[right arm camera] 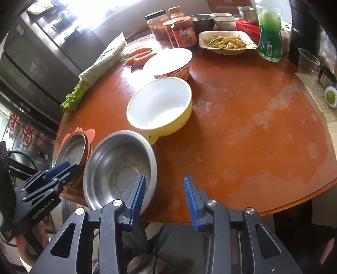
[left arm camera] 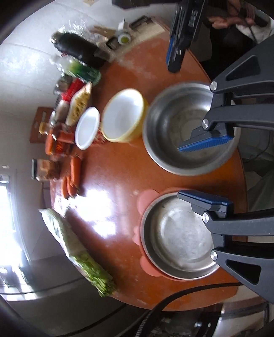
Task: Organize plates and bowls
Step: 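Carry the steel bowl beside the tray stack with the left gripper, release, then move the left gripper to the yellow-rimmed bowl rim and grasp it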
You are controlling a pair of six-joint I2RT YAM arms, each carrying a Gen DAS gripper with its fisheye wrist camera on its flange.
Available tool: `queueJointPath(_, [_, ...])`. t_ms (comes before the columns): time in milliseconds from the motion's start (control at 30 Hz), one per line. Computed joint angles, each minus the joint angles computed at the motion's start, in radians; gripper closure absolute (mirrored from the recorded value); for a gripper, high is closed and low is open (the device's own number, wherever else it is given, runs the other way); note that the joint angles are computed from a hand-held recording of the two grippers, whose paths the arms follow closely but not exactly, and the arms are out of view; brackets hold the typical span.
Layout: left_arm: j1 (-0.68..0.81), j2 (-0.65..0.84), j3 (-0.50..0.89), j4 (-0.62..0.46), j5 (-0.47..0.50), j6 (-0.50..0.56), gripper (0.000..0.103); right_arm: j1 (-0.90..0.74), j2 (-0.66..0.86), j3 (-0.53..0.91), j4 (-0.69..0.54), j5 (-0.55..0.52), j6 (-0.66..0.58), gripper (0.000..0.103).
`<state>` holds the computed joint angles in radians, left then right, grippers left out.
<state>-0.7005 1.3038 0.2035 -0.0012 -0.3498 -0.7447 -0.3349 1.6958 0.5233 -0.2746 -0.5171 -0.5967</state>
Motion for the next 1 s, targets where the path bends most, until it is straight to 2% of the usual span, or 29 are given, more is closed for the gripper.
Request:
queueJointPath(133, [0.074,-0.036,0.078,-0.04,0.057,0.169,0.065,0.03,-0.029,0.032,-0.009,0.013,0.05,0.064])
queueJointPath(233, [0.107,0.064,0.176,-0.05,0.043,0.26,0.063,0.084,-0.05,0.055,0.011,0.056,0.113,0.064])
queueJointPath(333, [0.161,0.229,0.301,-0.028,0.045,0.347,0.061,0.158,-0.039,0.093,0.051,0.126,0.198,0.064])
queueJointPath(433, [0.192,0.39,0.433,-0.069,0.086,0.378,0.061,0.22,0.01,0.155,0.061,0.182,0.254,0.064])
queueJointPath(533, [0.257,0.498,0.509,-0.057,0.255,0.404,0.061,0.249,0.057,0.209,0.049,0.193,0.271,0.064])
queueJointPath(600, [0.285,0.57,0.569,-0.073,0.312,0.389,0.061,0.262,0.096,0.248,0.036,0.196,0.279,0.064])
queueJointPath(767, [0.289,0.665,0.65,-0.094,0.248,0.379,0.061,0.281,0.174,0.301,0.046,0.22,0.294,0.064])
queueJointPath(1000, [0.313,0.753,0.731,-0.12,0.272,0.387,0.061,0.287,0.268,0.368,0.058,0.234,0.316,0.064])
